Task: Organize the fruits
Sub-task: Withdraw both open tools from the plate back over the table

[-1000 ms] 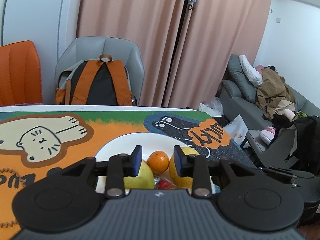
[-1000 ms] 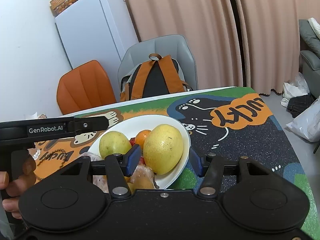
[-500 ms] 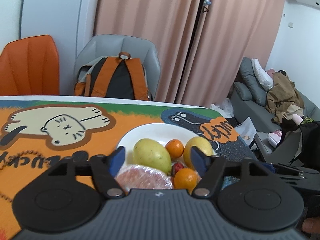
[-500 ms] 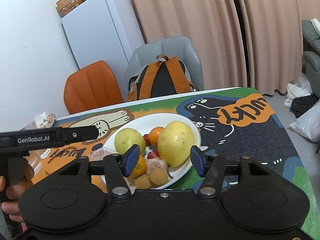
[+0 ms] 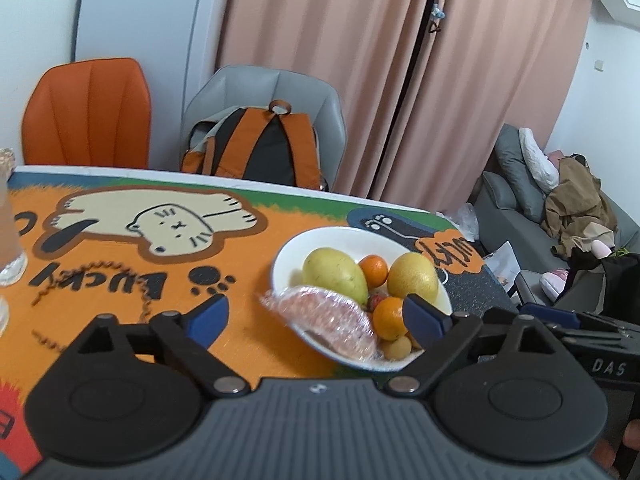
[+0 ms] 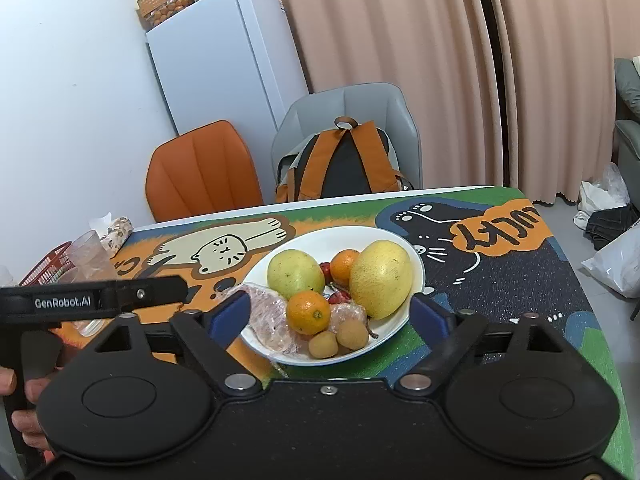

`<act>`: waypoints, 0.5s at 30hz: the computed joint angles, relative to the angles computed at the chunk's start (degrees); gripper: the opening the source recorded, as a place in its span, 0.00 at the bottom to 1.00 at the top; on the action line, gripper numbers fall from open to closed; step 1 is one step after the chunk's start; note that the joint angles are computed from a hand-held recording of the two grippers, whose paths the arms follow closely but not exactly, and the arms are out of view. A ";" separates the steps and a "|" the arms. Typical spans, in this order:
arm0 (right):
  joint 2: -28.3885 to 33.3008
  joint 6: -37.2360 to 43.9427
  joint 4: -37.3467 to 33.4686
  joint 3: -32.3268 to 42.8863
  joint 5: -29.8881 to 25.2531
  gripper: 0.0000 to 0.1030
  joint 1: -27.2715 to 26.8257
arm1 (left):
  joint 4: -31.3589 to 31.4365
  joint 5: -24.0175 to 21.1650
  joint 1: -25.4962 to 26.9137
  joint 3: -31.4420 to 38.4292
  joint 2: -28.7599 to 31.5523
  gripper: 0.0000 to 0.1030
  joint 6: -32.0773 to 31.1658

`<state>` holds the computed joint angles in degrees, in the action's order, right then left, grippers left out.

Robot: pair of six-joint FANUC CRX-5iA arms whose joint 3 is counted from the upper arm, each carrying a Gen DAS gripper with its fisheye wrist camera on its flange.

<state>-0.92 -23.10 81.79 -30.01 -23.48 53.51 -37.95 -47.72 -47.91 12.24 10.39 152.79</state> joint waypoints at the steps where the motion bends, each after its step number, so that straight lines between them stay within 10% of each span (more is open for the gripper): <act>1: -0.13 0.16 -0.30 -0.03 -0.24 0.90 0.29 | -0.06 -0.27 -0.12 -0.29 -0.24 0.91 0.25; 15: -1.93 3.65 -6.45 -0.67 -4.84 1.00 5.33 | 0.84 -2.23 -1.47 -3.66 -3.52 0.95 0.91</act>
